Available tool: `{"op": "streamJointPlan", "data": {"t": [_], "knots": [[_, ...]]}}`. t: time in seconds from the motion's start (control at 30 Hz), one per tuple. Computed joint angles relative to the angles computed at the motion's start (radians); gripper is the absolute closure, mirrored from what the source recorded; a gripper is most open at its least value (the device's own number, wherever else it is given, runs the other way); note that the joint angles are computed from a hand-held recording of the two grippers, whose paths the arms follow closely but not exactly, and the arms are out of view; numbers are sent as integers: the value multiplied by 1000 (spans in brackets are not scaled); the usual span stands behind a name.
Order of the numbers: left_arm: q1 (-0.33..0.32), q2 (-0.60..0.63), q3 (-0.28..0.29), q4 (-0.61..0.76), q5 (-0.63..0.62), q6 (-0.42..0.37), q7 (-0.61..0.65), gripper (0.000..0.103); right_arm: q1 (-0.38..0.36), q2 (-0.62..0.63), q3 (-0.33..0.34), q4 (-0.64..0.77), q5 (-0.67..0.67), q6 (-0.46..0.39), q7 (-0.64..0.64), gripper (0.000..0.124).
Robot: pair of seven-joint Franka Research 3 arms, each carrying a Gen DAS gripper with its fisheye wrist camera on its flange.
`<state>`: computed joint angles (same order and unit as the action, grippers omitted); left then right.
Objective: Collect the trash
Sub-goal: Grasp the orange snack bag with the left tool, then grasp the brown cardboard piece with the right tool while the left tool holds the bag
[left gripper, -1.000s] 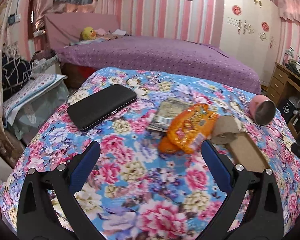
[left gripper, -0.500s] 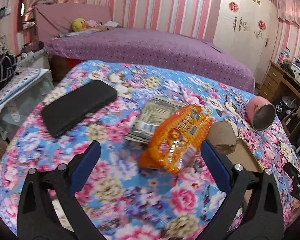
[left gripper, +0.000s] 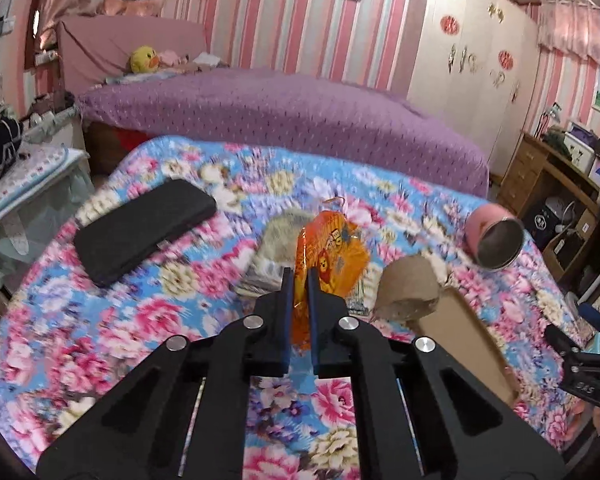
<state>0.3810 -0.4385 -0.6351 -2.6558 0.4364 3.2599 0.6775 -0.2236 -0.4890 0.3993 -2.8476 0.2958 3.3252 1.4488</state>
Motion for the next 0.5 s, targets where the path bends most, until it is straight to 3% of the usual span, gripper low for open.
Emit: {"op": "streamJointPlan", "data": {"t": [0.17, 0.23, 0.37, 0.47, 0.5], "knots": [[-125, -116, 159, -83, -14, 22, 36, 98, 47, 0, 8, 14, 2, 9, 7, 26], [-146, -148, 202, -107, -22, 17, 58, 98, 2, 0, 83, 34, 3, -1, 17, 26], [-138, -171, 237, -126, -26, -32, 95, 98, 44, 59, 95, 95, -6, -4, 40, 26], [-161, -157, 290, -131, -29, -58, 112, 98, -5, 118, 174, 165, -29, -36, 61, 26], [-172, -152, 312, -132, -33, -69, 116, 98, -63, 136, 239, 194, -47, -50, 79, 26]]}}
